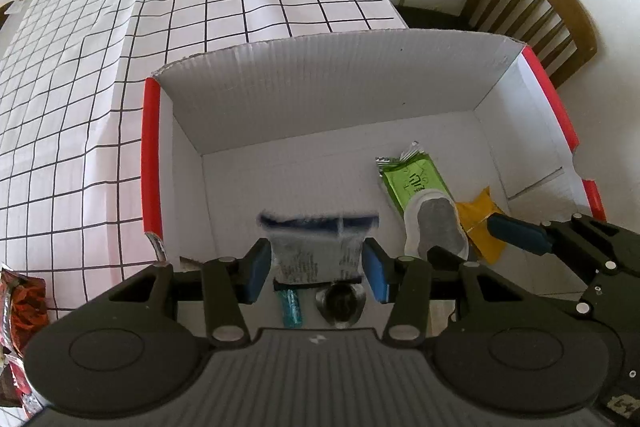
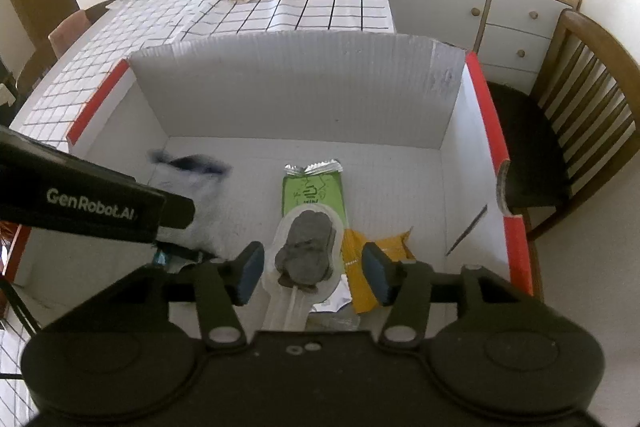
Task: Organize snacks
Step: 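Carry the white packet and popsicle candy into the red box and release both, then withdraw both open tools from the box toward the snack pile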
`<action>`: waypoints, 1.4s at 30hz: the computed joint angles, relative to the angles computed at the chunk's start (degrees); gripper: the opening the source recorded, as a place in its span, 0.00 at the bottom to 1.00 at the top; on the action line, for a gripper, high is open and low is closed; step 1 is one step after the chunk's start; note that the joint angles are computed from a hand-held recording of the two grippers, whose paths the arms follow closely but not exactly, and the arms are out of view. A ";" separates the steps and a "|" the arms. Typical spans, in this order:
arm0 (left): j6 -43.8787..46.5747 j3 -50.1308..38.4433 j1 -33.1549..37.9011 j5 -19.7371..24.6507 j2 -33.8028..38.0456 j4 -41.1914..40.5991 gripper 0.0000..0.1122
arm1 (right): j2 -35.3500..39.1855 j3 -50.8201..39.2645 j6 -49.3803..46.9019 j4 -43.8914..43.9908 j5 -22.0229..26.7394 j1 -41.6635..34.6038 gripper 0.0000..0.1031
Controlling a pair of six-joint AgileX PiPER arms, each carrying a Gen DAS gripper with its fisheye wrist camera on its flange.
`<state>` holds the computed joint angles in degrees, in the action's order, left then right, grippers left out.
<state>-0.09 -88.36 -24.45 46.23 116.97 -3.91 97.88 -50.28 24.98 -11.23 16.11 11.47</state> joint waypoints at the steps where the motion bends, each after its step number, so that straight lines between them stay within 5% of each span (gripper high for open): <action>1: -0.11 0.30 0.04 -0.22 -0.26 0.08 0.47 | -0.48 0.35 0.40 -0.24 -0.19 0.09 0.55; 15: 4.97 9.31 3.38 -5.28 -9.41 -4.93 0.50 | -10.68 3.38 13.08 -8.62 1.67 4.43 0.61; 26: 18.30 19.56 10.98 -8.47 -21.34 -15.43 0.53 | -16.84 2.42 26.23 -15.73 4.80 13.15 0.70; 42: 45.22 29.28 31.90 -3.65 -33.98 -31.10 0.60 | -15.06 -2.93 49.66 -30.22 11.30 29.59 0.86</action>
<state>45.14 -59.09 7.45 42.58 83.00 -35.00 82.82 -53.21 74.64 -41.46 27.41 41.06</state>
